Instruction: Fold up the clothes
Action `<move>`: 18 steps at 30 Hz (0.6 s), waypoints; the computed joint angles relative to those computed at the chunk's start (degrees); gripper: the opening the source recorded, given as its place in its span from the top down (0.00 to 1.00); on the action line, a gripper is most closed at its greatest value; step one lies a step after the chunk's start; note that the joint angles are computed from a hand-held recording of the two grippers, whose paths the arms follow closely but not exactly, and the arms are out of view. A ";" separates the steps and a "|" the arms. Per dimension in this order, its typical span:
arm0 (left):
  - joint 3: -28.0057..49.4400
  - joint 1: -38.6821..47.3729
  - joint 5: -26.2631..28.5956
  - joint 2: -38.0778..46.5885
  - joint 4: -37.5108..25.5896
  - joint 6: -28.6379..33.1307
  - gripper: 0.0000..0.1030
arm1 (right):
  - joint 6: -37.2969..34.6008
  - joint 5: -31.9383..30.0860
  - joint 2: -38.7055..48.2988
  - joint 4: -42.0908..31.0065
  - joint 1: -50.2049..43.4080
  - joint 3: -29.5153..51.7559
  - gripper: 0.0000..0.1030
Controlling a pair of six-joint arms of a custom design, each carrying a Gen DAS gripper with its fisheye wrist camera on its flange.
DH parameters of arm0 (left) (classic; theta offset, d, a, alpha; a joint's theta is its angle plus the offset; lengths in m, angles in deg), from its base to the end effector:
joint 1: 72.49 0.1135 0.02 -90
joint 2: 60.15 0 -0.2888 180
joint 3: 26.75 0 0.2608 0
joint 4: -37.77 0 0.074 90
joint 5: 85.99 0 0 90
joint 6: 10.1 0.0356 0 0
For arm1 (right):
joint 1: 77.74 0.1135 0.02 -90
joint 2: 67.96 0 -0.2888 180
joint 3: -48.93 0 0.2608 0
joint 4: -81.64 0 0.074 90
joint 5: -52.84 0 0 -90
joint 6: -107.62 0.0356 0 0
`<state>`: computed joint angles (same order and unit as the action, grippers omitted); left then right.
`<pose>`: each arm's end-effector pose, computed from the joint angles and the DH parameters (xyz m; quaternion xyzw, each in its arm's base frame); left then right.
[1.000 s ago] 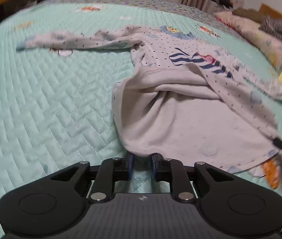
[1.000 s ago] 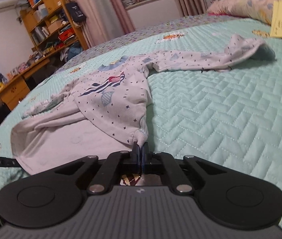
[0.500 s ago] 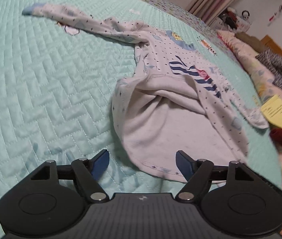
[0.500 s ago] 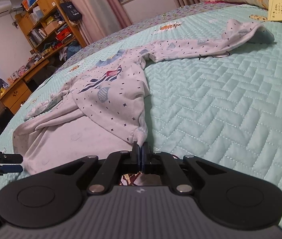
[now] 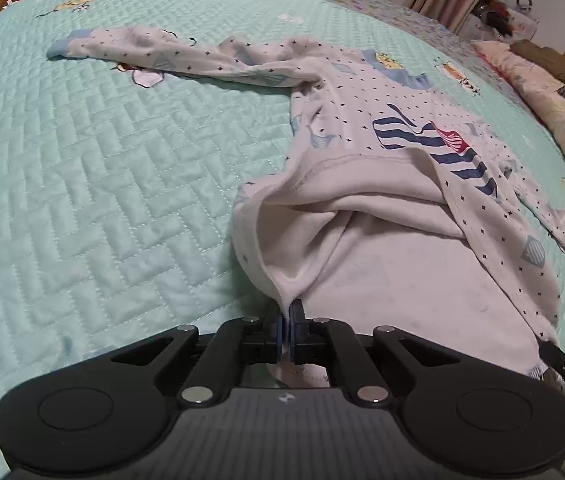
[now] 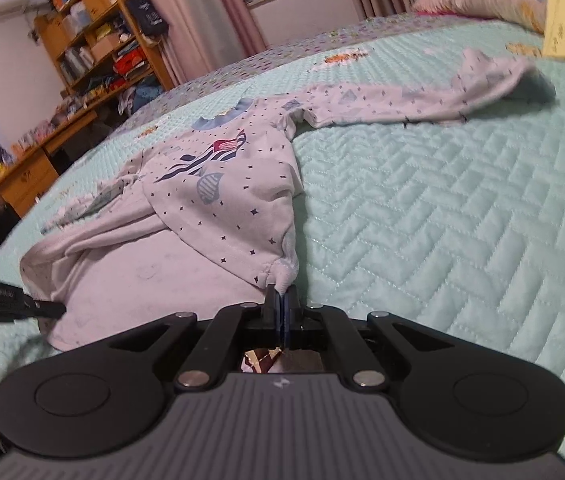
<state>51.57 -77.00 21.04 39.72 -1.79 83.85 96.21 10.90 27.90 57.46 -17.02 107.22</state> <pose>0.3623 -0.0390 0.2076 0.1075 0.9524 -0.1446 0.2460 0.1710 0.2509 0.1556 0.2357 0.8595 0.0717 0.4478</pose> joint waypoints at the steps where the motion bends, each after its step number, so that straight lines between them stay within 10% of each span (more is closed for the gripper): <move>1: -0.17 0.06 -0.99 -1.20 -0.87 1.17 0.98 | -0.07 0.08 -0.19 -3.15 0.38 1.36 0.98; 14: -1.95 1.99 -1.64 -2.71 -3.29 8.60 0.93 | 7.96 -1.41 -3.00 -9.53 4.01 -1.04 0.99; 18: -3.92 2.49 -0.34 -3.87 -1.51 9.62 0.84 | 8.28 2.69 -0.72 -19.31 6.80 4.66 0.82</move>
